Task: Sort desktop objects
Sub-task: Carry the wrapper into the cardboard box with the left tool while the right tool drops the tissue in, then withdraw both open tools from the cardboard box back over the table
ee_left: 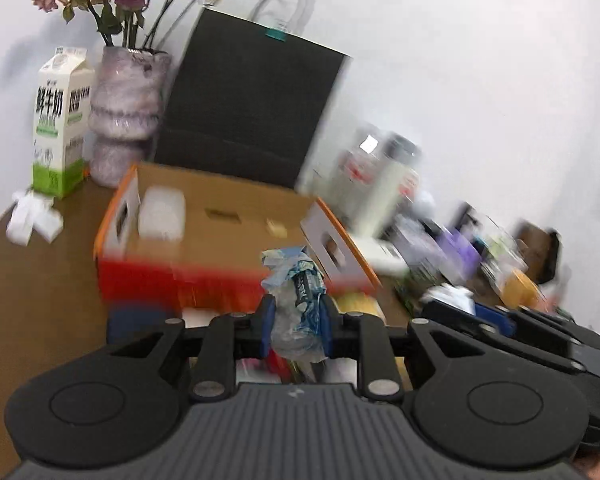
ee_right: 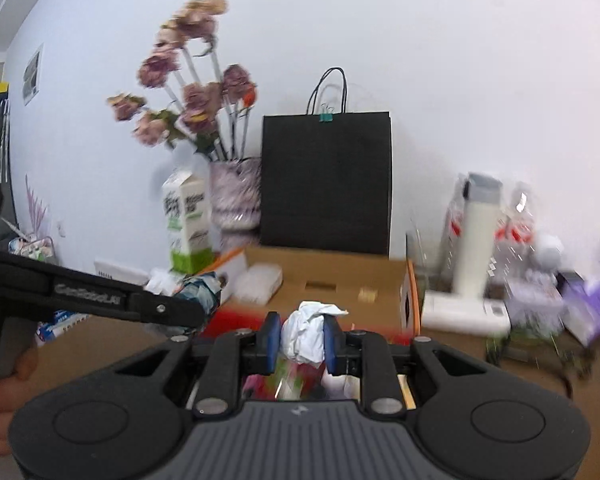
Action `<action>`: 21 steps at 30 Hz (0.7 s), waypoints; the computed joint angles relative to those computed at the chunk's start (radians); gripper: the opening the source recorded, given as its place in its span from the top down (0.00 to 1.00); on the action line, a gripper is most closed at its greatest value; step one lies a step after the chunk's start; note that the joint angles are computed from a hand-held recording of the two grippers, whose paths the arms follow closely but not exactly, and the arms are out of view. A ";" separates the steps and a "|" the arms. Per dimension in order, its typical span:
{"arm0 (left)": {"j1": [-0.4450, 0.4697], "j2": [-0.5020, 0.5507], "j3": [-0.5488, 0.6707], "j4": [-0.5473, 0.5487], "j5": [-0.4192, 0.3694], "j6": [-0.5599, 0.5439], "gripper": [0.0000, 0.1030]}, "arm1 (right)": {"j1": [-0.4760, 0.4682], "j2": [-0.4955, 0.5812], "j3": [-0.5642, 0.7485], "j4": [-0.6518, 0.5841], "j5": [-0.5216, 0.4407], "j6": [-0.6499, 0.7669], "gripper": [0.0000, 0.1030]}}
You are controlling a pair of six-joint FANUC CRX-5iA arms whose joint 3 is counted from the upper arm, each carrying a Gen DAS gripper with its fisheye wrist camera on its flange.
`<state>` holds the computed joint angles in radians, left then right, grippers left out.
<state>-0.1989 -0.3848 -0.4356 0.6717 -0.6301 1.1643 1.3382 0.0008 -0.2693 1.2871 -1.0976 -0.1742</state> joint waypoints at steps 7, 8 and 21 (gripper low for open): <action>-0.017 0.468 0.511 -0.266 -0.137 0.226 0.77 | -0.331 0.147 0.327 -0.409 0.329 0.398 0.79; -0.018 0.535 0.593 -0.296 -0.178 0.264 0.76 | -0.359 0.190 0.401 -0.492 0.324 0.481 0.79; -0.012 0.882 0.987 -0.433 -0.397 0.373 0.33 | -0.569 0.635 0.995 -0.964 0.128 0.736 0.57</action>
<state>-0.2108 0.4972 0.5510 0.2385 -1.0274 1.5375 0.7694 0.6357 0.7262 0.3232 -0.9696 0.5621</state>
